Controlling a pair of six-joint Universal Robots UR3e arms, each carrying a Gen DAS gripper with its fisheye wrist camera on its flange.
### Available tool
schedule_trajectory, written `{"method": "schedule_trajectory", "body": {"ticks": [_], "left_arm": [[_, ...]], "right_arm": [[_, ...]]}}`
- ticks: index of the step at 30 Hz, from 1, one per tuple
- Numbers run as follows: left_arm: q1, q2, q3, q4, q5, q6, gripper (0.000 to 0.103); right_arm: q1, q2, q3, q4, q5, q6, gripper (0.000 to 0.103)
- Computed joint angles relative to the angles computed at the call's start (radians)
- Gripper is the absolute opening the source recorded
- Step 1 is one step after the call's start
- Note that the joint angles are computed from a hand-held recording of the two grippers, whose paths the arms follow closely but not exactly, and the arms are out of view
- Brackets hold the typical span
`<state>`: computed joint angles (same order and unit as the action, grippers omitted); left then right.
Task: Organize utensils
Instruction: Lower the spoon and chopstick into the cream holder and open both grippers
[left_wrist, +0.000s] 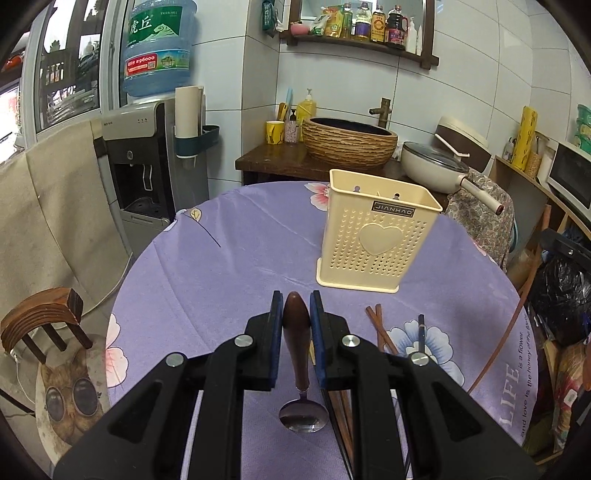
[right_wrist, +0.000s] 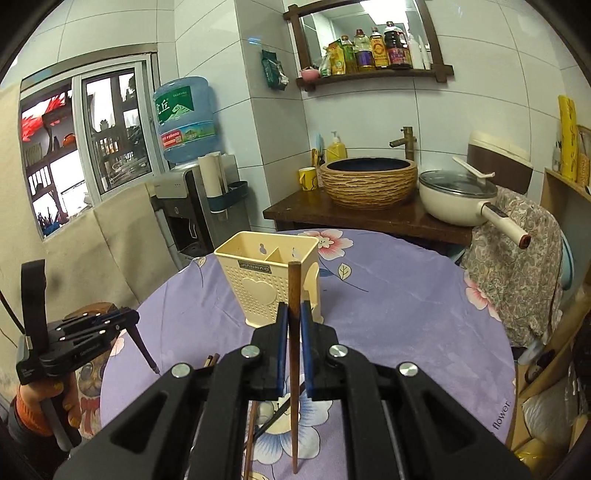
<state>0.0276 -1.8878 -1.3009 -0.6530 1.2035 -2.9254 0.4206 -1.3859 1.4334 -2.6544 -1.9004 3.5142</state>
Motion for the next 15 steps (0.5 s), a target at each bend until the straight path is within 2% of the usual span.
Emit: {"method": "schedule_trajectory", "body": {"ticks": [6,15], "left_arm": [[0.008,0.029,-0.041,0.025,-0.003,0.013,0.015],[0.027,0.029,-0.005,-0.027,-0.039,0.017,0.015]], "right_arm": [[0.014,-0.012,-0.004,0.017,-0.002,-0.020,0.007],[0.018,-0.009,-0.035,0.032,0.009,-0.037,0.007]]}}
